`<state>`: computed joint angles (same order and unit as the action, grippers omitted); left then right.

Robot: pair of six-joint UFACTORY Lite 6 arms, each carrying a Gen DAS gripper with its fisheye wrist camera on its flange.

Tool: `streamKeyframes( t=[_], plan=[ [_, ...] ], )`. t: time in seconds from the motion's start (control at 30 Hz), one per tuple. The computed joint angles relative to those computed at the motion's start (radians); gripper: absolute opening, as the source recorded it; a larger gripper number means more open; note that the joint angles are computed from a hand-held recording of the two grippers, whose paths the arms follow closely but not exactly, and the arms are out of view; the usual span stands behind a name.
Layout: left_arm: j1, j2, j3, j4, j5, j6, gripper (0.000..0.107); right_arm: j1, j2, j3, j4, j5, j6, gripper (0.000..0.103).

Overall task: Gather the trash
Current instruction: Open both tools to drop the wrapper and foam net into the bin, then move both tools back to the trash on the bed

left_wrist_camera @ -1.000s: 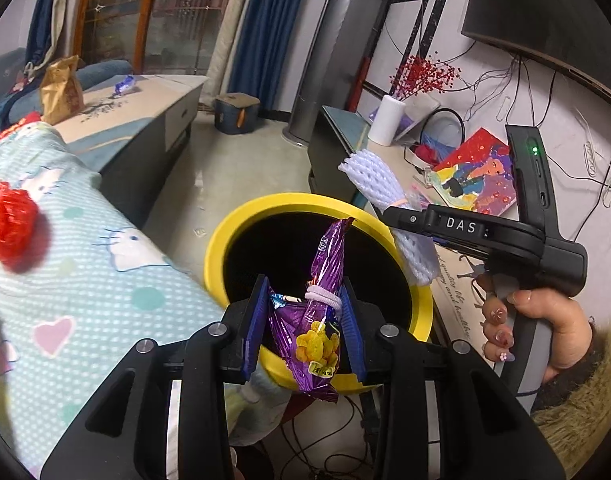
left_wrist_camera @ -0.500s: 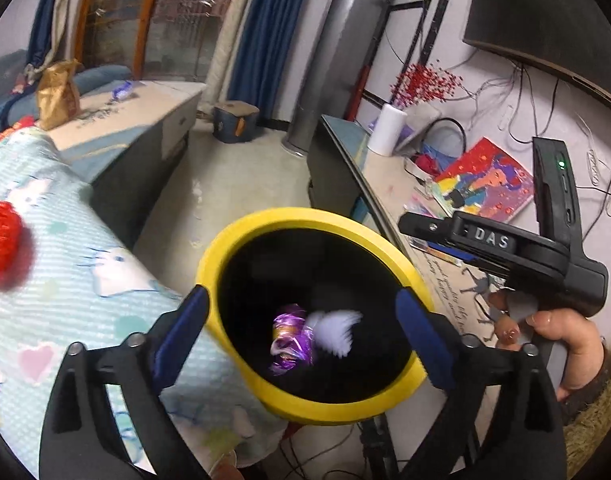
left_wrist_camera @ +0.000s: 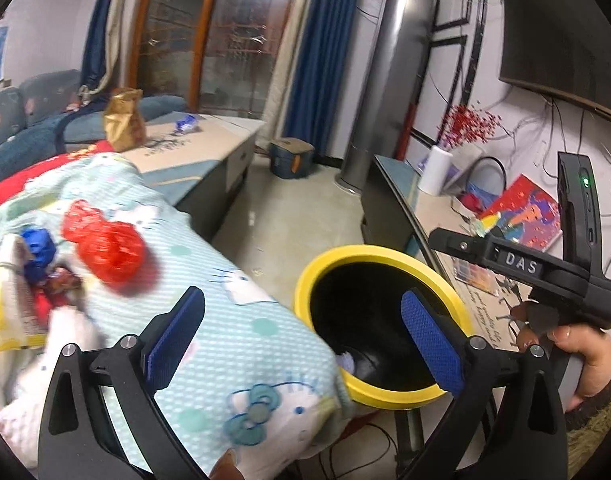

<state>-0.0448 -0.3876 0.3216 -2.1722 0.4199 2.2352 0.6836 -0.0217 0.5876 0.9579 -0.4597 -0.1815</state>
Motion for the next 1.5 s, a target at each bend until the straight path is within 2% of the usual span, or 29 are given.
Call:
streamKeyframes(
  t=[0.1,0.3,0.67,0.93,1.13,1.5],
  plan=[
    [0.072,-0.061,-0.021,0.105,0.009,-0.082,0.096,0.045,0.011,0.032,0.057,-0.006,-0.058,0.070],
    [0.264,-0.183,-0.053,0.351,0.065,-0.258,0.096,0.128,0.068,0.115,0.183,-0.026,-0.181,0.071],
    [0.565,-0.289,-0.079,0.561,0.217,-0.359,0.096,0.255,0.143,0.241,0.301,-0.050,-0.329,0.071],
    [0.822,-0.229,-0.049,0.632,0.366,-0.322,0.096,0.313,0.226,0.345,0.363,-0.045,-0.413,0.071],
    [0.953,-0.158,-0.004,0.648,0.430,-0.287,0.096,0.351,0.302,0.443,0.416,-0.029,-0.486,0.071],
    [1.131,0.000,0.098,0.663,0.489,-0.229,0.096,0.438,0.474,0.670,0.558,0.025,-0.680,0.071]
  ],
)
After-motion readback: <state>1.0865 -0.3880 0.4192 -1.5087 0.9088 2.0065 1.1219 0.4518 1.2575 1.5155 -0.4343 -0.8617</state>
